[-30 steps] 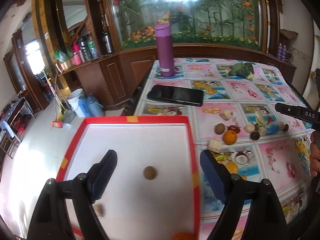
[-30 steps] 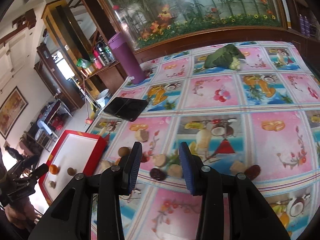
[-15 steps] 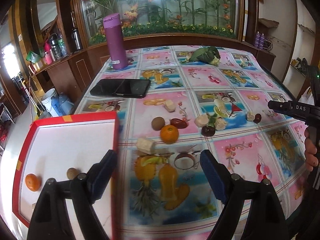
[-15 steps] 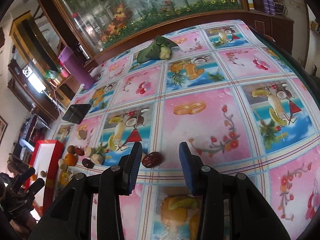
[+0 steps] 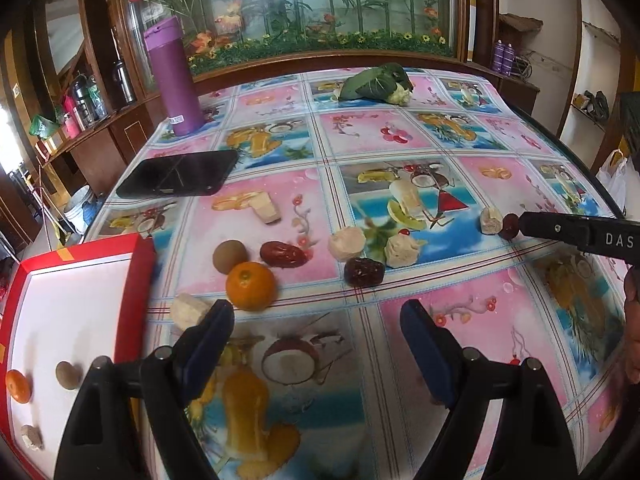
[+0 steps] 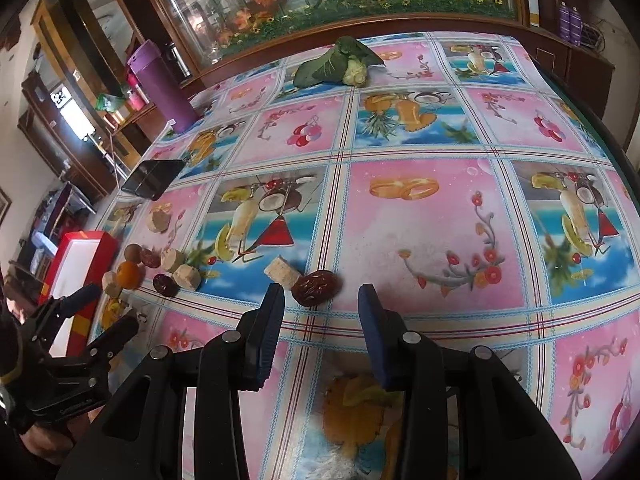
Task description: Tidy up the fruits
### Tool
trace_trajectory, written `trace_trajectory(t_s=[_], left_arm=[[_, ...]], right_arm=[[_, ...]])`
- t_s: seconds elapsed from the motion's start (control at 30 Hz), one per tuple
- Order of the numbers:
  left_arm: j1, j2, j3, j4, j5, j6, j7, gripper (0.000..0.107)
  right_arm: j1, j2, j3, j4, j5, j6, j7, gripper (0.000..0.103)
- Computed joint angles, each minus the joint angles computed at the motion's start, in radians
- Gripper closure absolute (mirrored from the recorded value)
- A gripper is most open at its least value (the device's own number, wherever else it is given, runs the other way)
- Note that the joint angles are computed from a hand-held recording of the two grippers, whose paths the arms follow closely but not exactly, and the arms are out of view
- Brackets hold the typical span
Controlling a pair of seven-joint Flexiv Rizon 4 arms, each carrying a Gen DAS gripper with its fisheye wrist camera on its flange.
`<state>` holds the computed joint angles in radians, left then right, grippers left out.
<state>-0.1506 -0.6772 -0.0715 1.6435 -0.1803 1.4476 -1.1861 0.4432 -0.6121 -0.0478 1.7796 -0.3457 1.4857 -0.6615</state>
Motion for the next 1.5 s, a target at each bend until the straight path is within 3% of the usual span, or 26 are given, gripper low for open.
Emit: trace_trajectory(t_s=[0.4,0.47,0.7,1.0,1.17,1.23,1.5], left_arm=[[-0.034,-0.061,0.02,-0.098,0.019,-0.014,-0.033,0.024],[-0.03,-0.064,0.008,-0.098,0.028,-0.003,-0.014,0.03],[-0.006,-0.065,-0.036,-0.075,0.035,0.026,0.064,0.032],[-0.023,-0.042,0.039,-0.047,0.032,0.029,0.046,0.032],[0.004,-0.04,-0.003,-0.053,0.013,0.004,0.053,0.032],[-0.004,-0.041,-0.003,-0.058,0.017,0.002,0.058,0.032],[0.031,-0.019,-0.067,-0.022,-0.014,0.012,0.091,0.032]], right_arm=[[0.004,0.0,-0.002,-0.005,-0.017,-0.021,-0.006,0.065],[0.003,-0.001,0.0,-0.007,-0.019,-0.023,-0.009,0.065],[-0.007,-0.011,0.017,-0.023,-0.02,-0.049,-0.03,0.065],[0.066,-0.022,-0.08,-0.025,-0.097,-0.07,0.033,0.065],[0.117,-0.028,-0.154,-0.015,-0.171,-0.068,0.086,0.068],[0.133,-0.028,-0.179,-0.011,-0.203,-0.071,0.106,0.075],[0.112,-0.024,-0.166,-0.006,-0.237,-0.058,0.141,0.075]])
